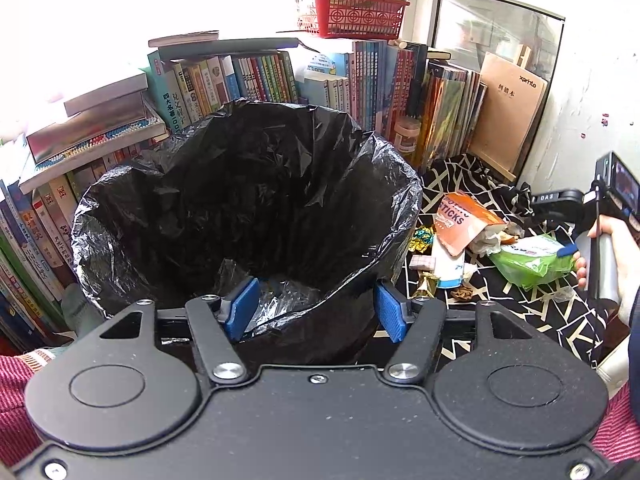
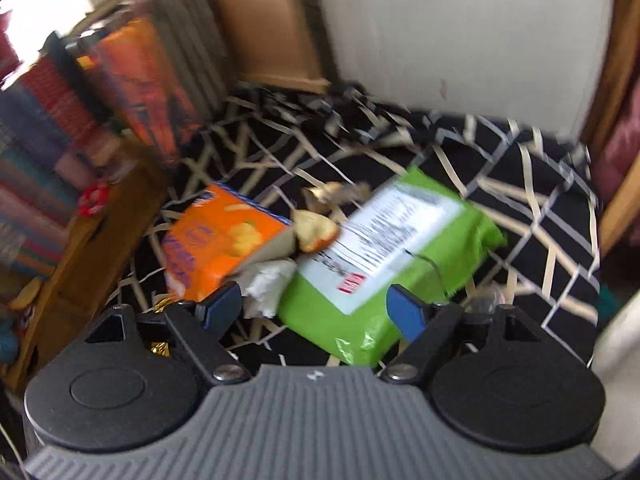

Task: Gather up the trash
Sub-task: 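Move the right gripper back to the green snack bag and grasp it, then carry the green snack bag with the right gripper into the black trash bag and release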

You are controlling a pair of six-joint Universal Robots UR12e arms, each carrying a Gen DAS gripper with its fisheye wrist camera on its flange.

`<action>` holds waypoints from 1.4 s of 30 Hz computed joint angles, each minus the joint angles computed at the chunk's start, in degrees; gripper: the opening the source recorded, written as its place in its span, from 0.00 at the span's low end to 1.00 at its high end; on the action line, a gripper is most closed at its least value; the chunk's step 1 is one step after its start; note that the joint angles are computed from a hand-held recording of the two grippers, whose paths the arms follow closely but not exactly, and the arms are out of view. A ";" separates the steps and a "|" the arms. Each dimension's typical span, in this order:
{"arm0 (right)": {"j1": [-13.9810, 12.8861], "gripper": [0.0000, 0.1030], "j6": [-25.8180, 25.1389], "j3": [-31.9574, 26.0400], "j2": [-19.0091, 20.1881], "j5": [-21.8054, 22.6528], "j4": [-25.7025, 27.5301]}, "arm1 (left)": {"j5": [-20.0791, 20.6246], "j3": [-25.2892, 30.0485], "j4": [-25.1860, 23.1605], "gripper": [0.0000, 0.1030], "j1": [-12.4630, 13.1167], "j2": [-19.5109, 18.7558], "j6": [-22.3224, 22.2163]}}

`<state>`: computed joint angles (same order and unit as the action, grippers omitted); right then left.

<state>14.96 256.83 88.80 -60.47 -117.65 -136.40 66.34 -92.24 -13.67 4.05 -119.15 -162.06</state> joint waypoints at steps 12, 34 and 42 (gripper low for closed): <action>-2.44 1.00 19.51 5.55 -0.56 5.84 -3.61 | -0.16 0.08 0.38 0.60 0.08 -0.20 -0.28; -2.70 0.16 18.83 5.85 -0.47 4.12 -9.60 | -0.33 -0.49 2.02 0.62 0.14 -0.30 0.64; 1.34 0.13 5.45 0.03 0.28 -10.24 -8.04 | -0.52 -0.59 1.99 0.62 0.26 -0.24 1.09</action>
<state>16.30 262.27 88.83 -60.20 -127.89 -144.43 65.81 -92.82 -11.68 4.30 -119.39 -160.97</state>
